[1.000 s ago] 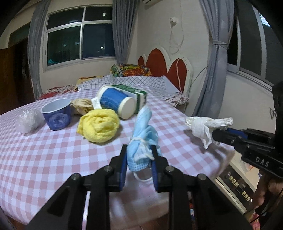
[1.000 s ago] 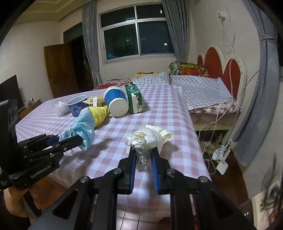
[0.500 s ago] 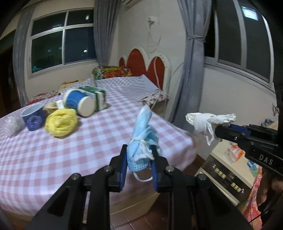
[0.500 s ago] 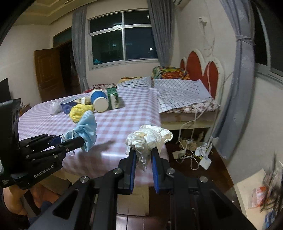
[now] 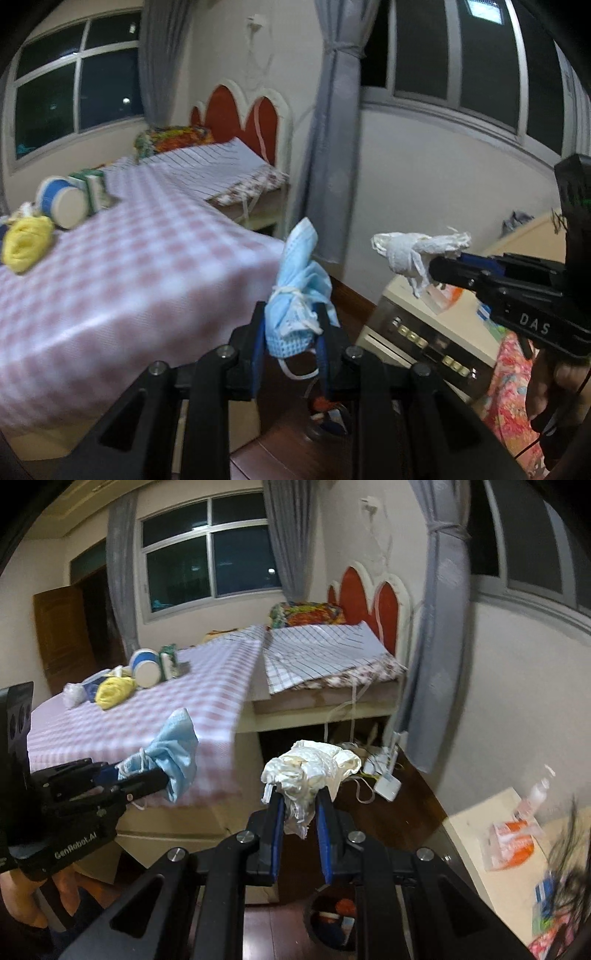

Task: Collect trash
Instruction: 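Carry the blue mask and white tissue over the black bin and release the mask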

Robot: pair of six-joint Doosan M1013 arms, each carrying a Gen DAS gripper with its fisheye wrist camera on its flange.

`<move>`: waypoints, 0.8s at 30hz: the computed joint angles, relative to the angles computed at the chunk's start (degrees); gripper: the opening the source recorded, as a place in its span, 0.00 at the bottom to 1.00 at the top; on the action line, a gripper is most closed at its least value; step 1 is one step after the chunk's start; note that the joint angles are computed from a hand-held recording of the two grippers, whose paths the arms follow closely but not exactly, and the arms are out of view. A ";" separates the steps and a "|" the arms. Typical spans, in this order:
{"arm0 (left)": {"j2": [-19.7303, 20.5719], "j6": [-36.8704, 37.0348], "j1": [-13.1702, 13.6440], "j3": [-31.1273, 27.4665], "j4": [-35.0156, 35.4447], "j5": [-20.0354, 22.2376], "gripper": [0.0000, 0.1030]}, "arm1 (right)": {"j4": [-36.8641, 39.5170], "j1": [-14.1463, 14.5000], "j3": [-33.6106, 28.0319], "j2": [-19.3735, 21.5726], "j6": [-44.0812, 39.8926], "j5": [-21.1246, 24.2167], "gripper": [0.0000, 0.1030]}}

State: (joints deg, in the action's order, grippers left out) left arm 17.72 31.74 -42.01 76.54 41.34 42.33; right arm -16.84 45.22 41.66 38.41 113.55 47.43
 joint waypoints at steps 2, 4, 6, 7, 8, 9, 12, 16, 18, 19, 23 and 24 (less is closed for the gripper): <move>1.12 2.21 -0.13 -1.03 -2.14 -0.33 0.24 | -0.41 -0.34 1.60 -0.61 0.84 -0.28 0.17; 2.02 3.71 -0.29 -1.79 -3.65 -0.37 0.24 | 0.06 -0.89 3.39 -1.28 1.15 -0.55 0.17; 2.77 5.34 -0.20 -2.29 -5.48 -0.63 0.24 | 0.60 -1.33 4.70 -1.66 1.21 -0.55 0.17; 3.36 6.18 -0.16 -2.70 -6.35 -0.79 0.24 | 0.99 -1.55 5.18 -1.72 1.07 -0.42 0.17; 3.96 7.25 -0.13 -3.25 -7.47 -0.52 0.24 | 1.46 -1.86 5.90 -1.88 0.96 -0.36 0.17; 4.31 7.90 -0.10 -3.56 -8.20 -0.44 0.24 | 1.83 -2.07 6.30 -1.94 0.82 -0.28 0.17; 5.73 10.32 0.07 -4.66 -10.78 -0.10 0.24 | 2.95 -2.93 8.21 -2.34 0.50 0.02 0.17; 7.96 14.09 0.41 -6.24 -14.96 0.68 0.24 | 4.86 -4.16 10.33 -2.57 -0.32 0.68 0.17; 9.47 16.32 0.68 -7.39 -17.57 1.34 0.24 | 6.33 -4.81 11.08 -2.35 -1.24 1.24 0.17; 9.94 16.86 0.70 -7.56 -18.43 1.58 0.24 | 7.28 -5.16 11.16 -2.09 -2.04 1.75 0.17; 12.94 20.97 1.00 -9.33 -24.00 3.16 0.24 | 11.24 -6.59 11.08 -0.27 -5.55 4.05 0.17; 13.58 21.77 1.08 -9.81 -24.90 3.58 0.24 | 11.69 -6.81 11.02 0.13 -5.96 4.45 0.17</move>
